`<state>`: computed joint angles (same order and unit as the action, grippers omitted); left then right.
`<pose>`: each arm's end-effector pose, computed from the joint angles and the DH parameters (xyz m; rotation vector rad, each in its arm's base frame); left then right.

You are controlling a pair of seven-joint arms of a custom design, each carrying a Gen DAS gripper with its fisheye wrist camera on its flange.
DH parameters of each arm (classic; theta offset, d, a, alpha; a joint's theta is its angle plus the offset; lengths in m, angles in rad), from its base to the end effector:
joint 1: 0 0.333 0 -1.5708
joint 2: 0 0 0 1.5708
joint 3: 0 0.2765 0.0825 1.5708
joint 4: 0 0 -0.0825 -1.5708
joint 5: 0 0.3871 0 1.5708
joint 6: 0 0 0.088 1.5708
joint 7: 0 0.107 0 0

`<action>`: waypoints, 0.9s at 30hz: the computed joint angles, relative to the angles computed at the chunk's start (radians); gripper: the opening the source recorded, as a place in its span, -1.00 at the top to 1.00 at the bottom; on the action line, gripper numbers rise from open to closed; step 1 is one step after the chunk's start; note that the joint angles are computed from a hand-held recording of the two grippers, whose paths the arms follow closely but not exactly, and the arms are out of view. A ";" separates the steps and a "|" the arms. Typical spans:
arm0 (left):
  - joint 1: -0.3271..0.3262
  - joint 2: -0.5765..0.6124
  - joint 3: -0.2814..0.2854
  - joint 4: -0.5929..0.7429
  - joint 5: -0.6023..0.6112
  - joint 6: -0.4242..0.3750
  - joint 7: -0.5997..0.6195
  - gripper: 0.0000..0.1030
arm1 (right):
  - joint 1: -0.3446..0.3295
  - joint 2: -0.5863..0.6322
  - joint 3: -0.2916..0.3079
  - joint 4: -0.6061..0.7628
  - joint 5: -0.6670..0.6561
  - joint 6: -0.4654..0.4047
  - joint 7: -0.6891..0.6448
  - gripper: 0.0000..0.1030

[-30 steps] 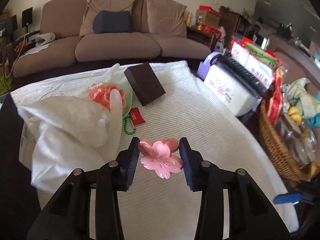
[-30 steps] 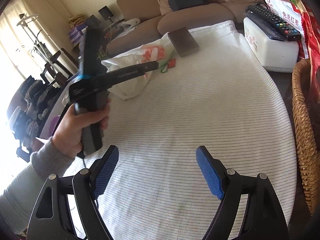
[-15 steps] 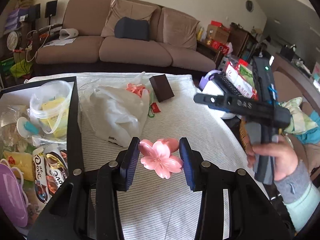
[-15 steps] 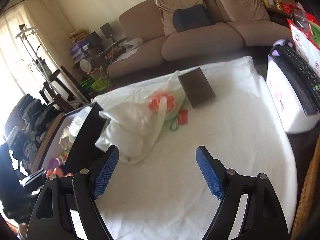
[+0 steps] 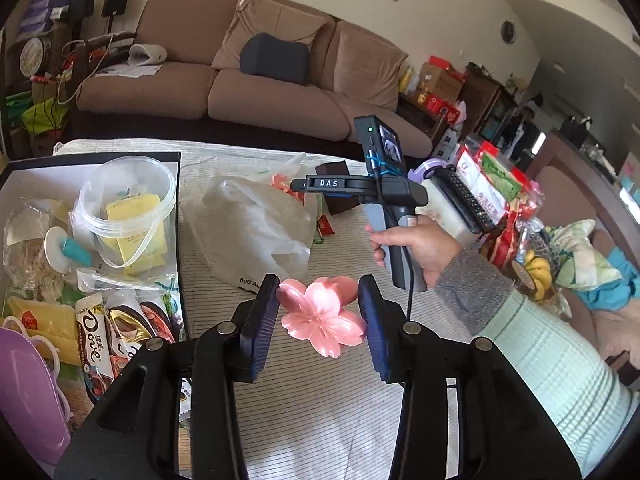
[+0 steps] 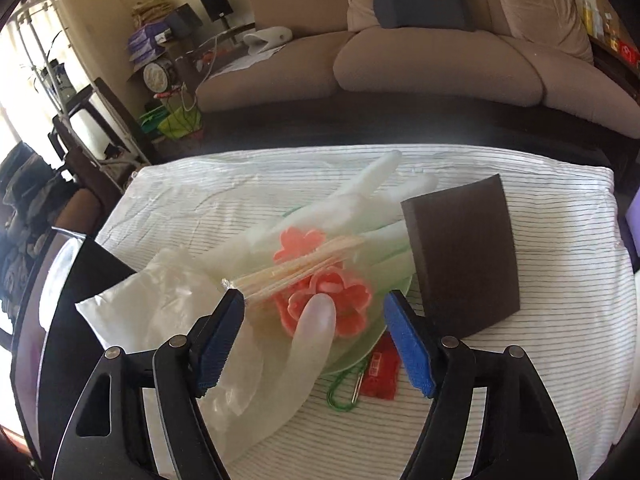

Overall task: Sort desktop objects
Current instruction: 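Carry the pink clip in left gripper while right grasps a pink flower cutter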

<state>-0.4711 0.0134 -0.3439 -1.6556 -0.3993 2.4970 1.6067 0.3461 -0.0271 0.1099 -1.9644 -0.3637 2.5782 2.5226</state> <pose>0.4263 -0.4468 0.6450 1.2730 -2.5134 1.3472 0.5358 0.2702 0.5156 -1.5332 1.9744 -0.4411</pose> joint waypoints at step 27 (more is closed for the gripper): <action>0.001 -0.013 0.001 -0.011 -0.074 -0.009 0.023 0.26 | -0.048 -0.110 0.044 -0.087 -0.078 -0.012 0.063 -0.05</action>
